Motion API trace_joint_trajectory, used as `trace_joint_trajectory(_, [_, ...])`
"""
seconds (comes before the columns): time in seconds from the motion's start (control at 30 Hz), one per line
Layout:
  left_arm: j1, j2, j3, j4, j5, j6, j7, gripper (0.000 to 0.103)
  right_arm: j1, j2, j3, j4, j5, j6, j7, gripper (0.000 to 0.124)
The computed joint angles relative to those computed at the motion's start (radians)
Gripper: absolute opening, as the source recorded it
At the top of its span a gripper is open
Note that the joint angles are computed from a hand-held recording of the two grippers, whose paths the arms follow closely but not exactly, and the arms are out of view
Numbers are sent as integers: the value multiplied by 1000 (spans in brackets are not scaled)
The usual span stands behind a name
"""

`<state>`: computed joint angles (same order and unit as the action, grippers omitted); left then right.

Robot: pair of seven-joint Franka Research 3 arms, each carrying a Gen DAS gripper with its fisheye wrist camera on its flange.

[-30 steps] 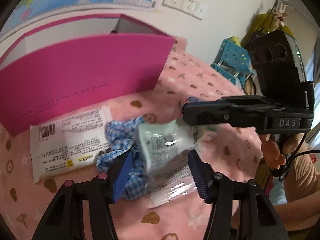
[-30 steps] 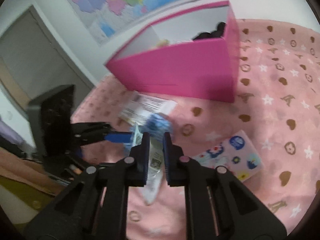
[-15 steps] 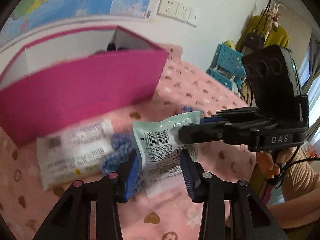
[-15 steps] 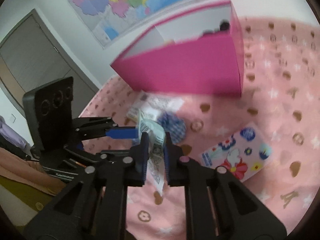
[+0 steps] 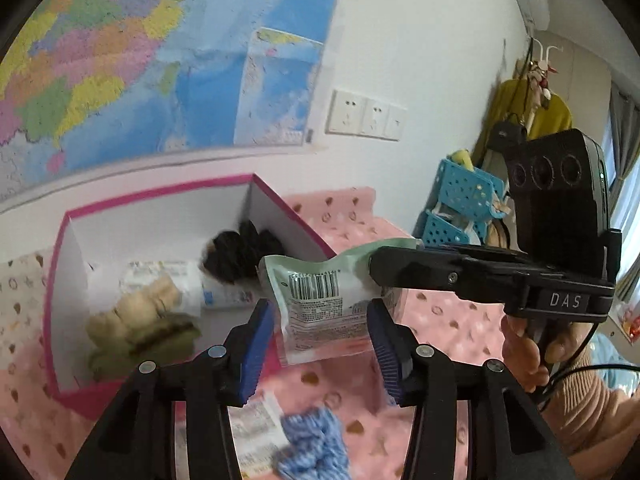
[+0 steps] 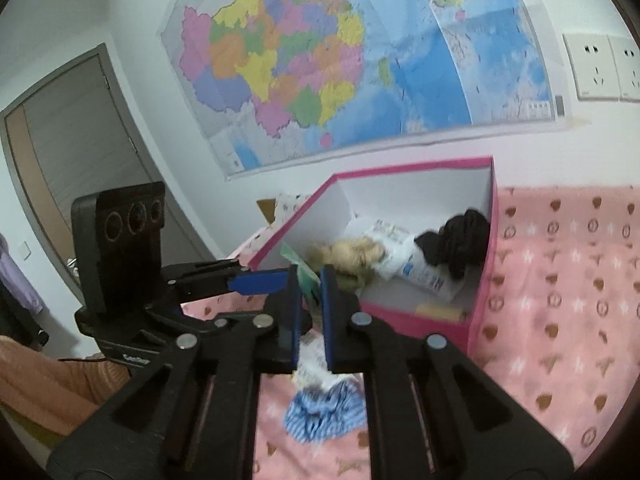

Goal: Organize soft objects
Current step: 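Carry the clear green-labelled pack into the magenta box and open the left gripper, then move the left gripper to the blue gingham scrunchie while the right gripper approaches the floral tissue pack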

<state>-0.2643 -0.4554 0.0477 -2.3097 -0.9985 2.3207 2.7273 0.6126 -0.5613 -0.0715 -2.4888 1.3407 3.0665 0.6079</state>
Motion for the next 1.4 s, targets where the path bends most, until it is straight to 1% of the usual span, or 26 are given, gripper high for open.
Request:
trace_joint_trajectory(0.07, [1,21,-18,19,10,42,-3,48,4,12,-20,18,14,-11,-19,10])
trace_joint_trajectory(0.13, [0,39,-26,34,22,56,-15,47,-2,31,-30,39,36,-25,-42,10])
trace_joint_trajectory(0.33, [-8,77,-42,72,33,116,-31,47,-66,76,-26,93,91,-89,-86,9])
trace_joint_trajectory(0.4, [-10,93,-44,89,40,123,-41,46,-88,93,-19,112,107,-109,-100,9])
trace_joint_trajectory(0.53, [-5,124,-49,113,51,129,-57,46,-142,127,13,138,101,-131,-87,9])
trace_joint_trajectory(0.67, [5,151,-64,128,71,145,-76,46,-177,160,25,160,101,-155,-73,9])
trace_joint_trajectory(0.87, [18,188,-85,149,121,157,-127,46,-211,201,43,178,68,-172,-24,9])
trace_joint_trajectory(1.0, [25,205,-105,149,173,185,-169,46,-226,228,42,186,60,-191,-3,10])
trace_joint_trajectory(1.03, [27,210,-113,148,193,201,-187,46,-233,234,47,186,46,-188,15,11])
trace_joint_trajectory(1.1, [27,224,-116,154,218,206,-216,46,-250,249,65,184,-25,-172,88,12])
trace_joint_trajectory(1.13, [31,235,-121,159,240,208,-243,46,-256,254,72,182,-60,-158,118,20])
trace_joint_trajectory(1.17, [33,243,-123,162,256,209,-260,46,-278,258,104,170,-155,-117,206,28])
trace_joint_trajectory(1.2, [34,250,-127,162,268,215,-272,46,-316,258,148,151,-284,-77,320,41])
trace_joint_trajectory(1.23, [34,254,-128,162,273,219,-279,46,-339,254,175,136,-360,-51,382,42])
trace_joint_trajectory(1.27, [34,255,-128,159,276,224,-283,46,-348,248,189,122,-403,-29,416,42])
trace_joint_trajectory(1.3, [34,253,-129,152,277,235,-286,46,-343,240,187,112,-422,-21,433,42])
trace_joint_trajectory(1.4, [26,237,-121,130,258,253,-266,46,-300,218,151,84,-445,1,444,42])
